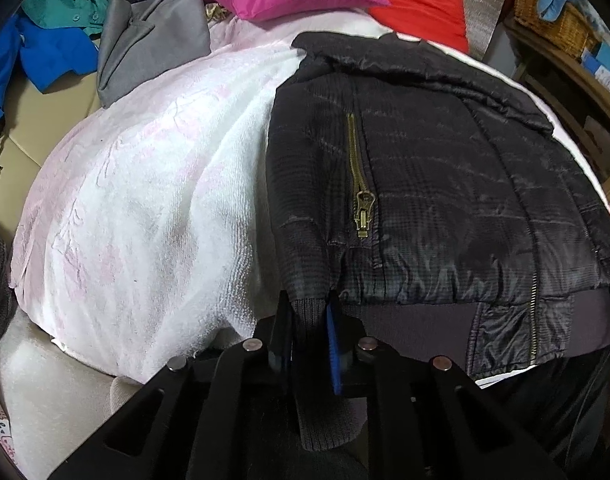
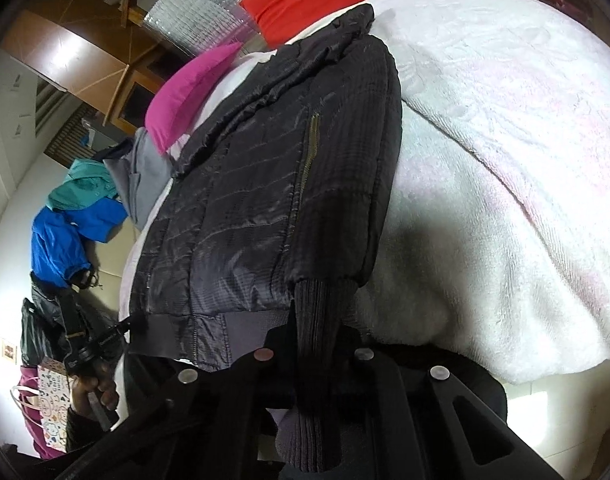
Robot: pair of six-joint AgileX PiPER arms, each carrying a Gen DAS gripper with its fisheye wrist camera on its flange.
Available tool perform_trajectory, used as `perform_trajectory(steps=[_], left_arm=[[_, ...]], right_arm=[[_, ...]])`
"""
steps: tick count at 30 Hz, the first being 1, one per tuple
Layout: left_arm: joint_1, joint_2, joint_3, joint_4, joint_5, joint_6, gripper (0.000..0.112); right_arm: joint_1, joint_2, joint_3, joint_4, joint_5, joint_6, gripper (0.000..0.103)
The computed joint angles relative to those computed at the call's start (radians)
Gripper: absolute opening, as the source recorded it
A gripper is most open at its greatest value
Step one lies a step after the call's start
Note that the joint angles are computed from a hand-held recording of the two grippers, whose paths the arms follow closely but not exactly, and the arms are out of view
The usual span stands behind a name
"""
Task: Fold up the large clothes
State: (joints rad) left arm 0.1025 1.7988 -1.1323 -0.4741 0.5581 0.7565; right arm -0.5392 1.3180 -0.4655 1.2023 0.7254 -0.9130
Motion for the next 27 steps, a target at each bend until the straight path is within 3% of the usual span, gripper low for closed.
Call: perform_trajectory(steps=[11,17,27], left_arm=[[0.053,-0.026,0.016,-0.077,0.049,0.103,0.015],[0.016,0.009,-0.017,0.006,0.027,0.008,0.015],[0.009,0.022,-0.006,-0.013,0.006,0.021,0.015]], right_arm=[[-0.117,-0.044,0.017,0.011,0.126,-0.052,0.009],[-0.139,0.045,0.010,0.048,0.137,-0.114,0.012],[-0.136,0.087,0.006,0.059,0.126,-0.109,0.015]])
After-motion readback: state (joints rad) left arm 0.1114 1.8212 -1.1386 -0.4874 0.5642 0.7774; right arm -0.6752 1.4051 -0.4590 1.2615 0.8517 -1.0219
